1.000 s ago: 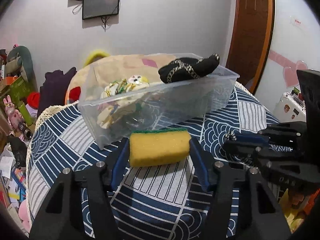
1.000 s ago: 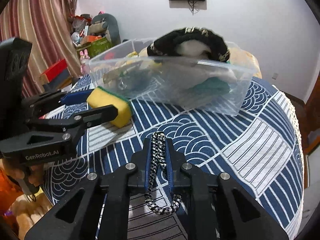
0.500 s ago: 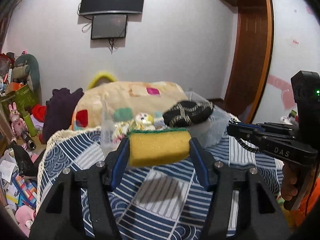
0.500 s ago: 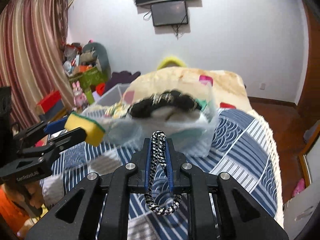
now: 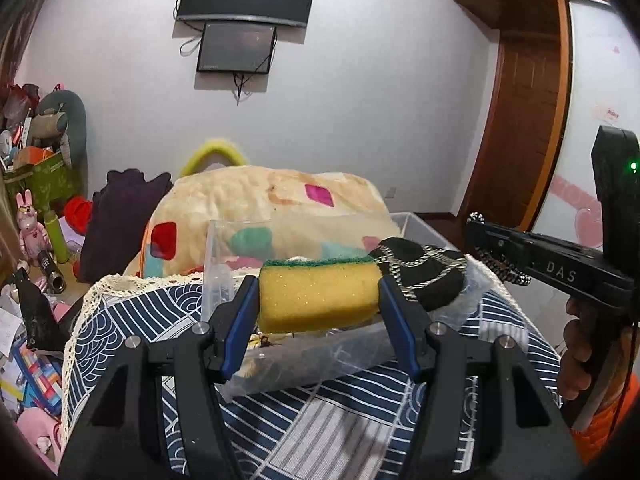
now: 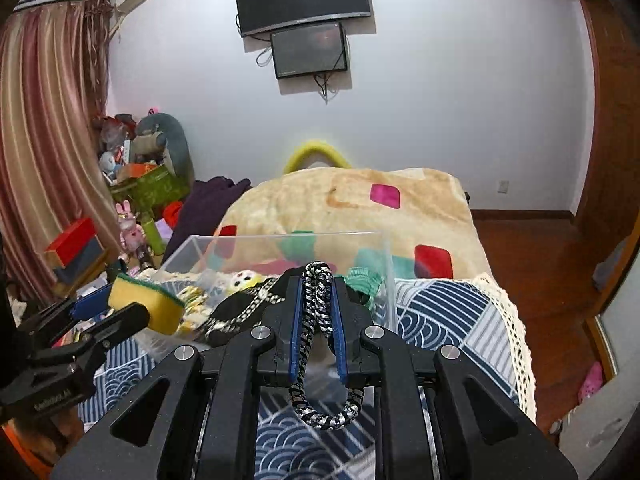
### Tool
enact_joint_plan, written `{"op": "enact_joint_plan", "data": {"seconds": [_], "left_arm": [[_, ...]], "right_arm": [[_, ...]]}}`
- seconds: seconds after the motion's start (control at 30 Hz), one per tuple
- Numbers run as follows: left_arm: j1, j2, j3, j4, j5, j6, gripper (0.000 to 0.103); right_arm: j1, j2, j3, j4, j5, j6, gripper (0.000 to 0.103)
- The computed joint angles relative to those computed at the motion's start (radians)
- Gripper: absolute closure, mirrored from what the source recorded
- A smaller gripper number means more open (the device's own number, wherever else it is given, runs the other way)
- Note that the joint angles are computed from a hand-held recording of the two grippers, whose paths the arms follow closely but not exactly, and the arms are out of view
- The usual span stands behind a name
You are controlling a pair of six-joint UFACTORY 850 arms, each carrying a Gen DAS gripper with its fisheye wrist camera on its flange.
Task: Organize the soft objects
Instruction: 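Lower the sponge and braided chain into the clear box and open both tools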
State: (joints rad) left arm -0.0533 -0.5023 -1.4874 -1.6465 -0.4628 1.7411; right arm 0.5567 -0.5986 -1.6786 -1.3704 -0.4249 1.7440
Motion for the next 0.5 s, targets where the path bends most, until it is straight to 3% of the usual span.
{"op": "enact_joint_plan", "data": {"seconds": [0.3, 0.5], "left_arm": [[-0.008, -0.108, -0.134, 0.224, -0.018, -0.273, 0.043], [-0.014, -0.14, -0.168, 0.285, -0.016, -0.329, 0.043]], "right_arm": [[-0.016, -0.104, -0.133, 0.352, -0.012, -0.363, 0.091], [-0.009, -0.12, -0.153, 0.38, -0.043, -0.412, 0.09]]}}
